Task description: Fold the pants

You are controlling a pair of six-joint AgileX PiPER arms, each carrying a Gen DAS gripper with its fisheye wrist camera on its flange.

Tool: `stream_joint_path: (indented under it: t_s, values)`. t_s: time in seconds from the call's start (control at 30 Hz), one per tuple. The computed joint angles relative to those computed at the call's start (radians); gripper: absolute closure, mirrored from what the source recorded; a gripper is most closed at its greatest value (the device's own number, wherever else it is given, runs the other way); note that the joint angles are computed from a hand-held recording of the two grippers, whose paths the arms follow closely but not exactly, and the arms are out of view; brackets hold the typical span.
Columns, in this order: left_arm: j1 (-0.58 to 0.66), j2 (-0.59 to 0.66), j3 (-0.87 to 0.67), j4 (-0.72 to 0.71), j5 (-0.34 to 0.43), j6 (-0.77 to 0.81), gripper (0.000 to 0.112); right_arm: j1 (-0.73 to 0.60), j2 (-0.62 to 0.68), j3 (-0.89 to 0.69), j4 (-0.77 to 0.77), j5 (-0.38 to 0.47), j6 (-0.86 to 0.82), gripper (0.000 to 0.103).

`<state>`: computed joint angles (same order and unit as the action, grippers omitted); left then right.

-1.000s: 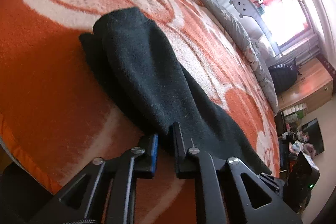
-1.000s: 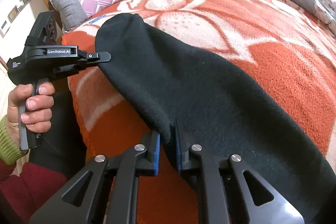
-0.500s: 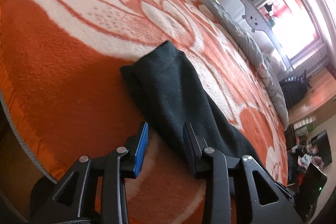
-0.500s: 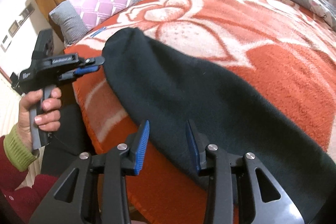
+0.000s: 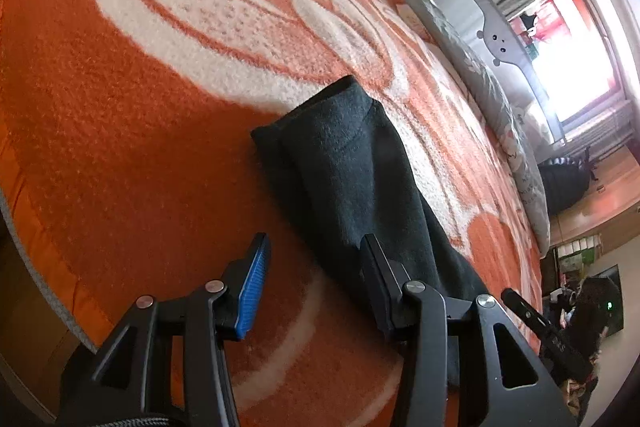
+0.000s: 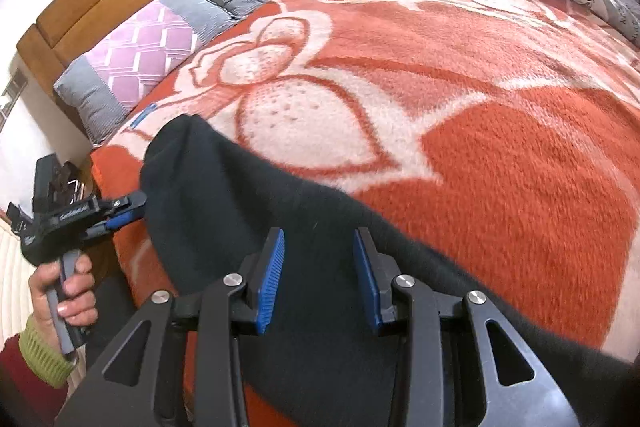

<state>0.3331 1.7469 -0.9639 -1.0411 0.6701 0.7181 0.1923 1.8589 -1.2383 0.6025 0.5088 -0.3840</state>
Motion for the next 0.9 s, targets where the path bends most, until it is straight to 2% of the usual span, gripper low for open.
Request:
stream_joint_path:
  t_s: [0.13, 0.33, 0.5, 0.57, 0.6, 0.63, 0.73, 0.8, 0.9]
  values:
    - [-0.016, 0.027, -0.039, 0.030, -0.009, -0.031, 0.065, -0.017, 0.124, -0.151, -0.050, 0.069, 0.036, 0.066]
    - [-0.045, 0.089, -0.094, 0.052, -0.030, -0.073, 0.066, -0.023, 0.330, -0.406, -0.108, 0.275, 0.065, 0.066]
    - [-0.082, 0.142, -0.154, 0.095, -0.054, -0.122, 0.067, -0.023, 0.400, -0.500, -0.111, 0.363, 0.047, 0.066]
    - [-0.098, 0.161, -0.181, 0.119, -0.061, -0.142, 0.067, -0.015, 0.396, -0.505, -0.108, 0.379, 0.020, 0.079]
    - [-0.104, 0.171, -0.192, 0.125, -0.068, -0.149, 0.068, -0.005, 0.384, -0.495, -0.119, 0.372, 0.016, 0.084]
    - [-0.107, 0.178, -0.198, 0.123, -0.072, -0.145, 0.076, 0.008, 0.368, -0.481, -0.148, 0.354, 0.025, 0.088]
    - [-0.100, 0.182, -0.210, 0.072, -0.051, -0.078, 0.093, 0.033, 0.274, -0.383, -0.186, 0.260, 0.048, 0.090]
    - [-0.085, 0.144, -0.177, 0.004, -0.045, -0.005, 0.098, 0.019, 0.197, -0.301, -0.125, 0.184, 0.027, 0.090]
    - [-0.036, 0.056, -0.101, -0.120, 0.014, 0.112, 0.099, 0.009, 0.086, -0.185, -0.042, 0.073, -0.026, 0.091]
